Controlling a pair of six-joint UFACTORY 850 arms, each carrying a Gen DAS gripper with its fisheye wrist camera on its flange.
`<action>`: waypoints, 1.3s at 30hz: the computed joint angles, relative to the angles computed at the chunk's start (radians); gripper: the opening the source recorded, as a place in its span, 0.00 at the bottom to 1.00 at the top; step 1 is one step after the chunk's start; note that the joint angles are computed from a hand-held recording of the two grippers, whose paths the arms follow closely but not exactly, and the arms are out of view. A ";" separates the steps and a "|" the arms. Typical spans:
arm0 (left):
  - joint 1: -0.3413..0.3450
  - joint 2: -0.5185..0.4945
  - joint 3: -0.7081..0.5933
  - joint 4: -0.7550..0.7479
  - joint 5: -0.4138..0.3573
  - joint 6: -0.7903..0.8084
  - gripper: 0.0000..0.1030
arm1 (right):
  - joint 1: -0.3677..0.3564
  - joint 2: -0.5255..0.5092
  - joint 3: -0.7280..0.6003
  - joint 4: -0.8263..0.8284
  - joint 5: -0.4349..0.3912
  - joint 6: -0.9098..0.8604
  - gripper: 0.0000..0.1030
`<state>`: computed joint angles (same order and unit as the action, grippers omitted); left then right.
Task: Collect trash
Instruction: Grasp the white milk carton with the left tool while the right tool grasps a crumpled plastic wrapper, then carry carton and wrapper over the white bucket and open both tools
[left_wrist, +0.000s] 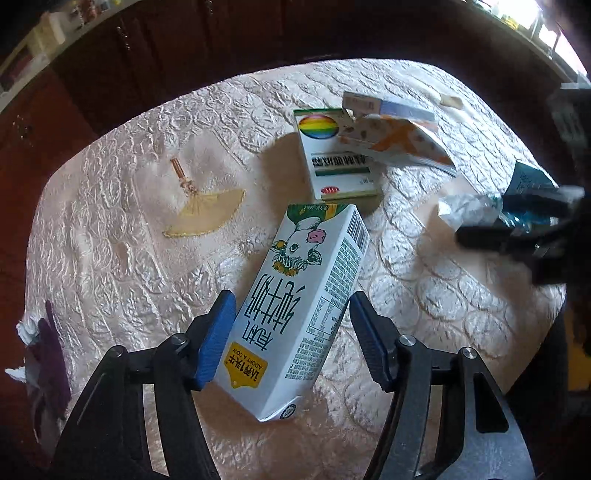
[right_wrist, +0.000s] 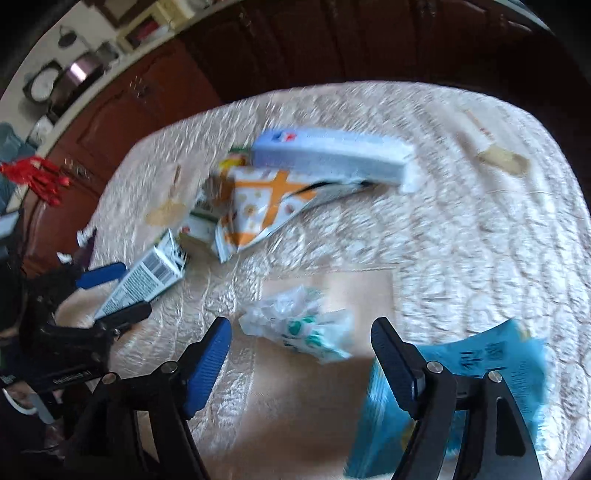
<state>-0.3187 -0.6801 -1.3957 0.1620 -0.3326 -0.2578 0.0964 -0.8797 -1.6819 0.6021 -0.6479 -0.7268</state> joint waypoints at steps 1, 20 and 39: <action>-0.001 -0.006 -0.007 0.013 -0.007 -0.015 0.62 | 0.005 -0.004 0.003 -0.005 0.007 -0.003 0.67; -0.034 0.086 0.034 -0.153 0.102 0.103 0.58 | -0.067 0.180 0.199 0.372 0.041 -0.366 0.31; -0.205 -0.087 -0.330 -0.294 0.006 0.236 0.57 | -0.261 0.352 0.356 0.514 0.162 -0.462 0.31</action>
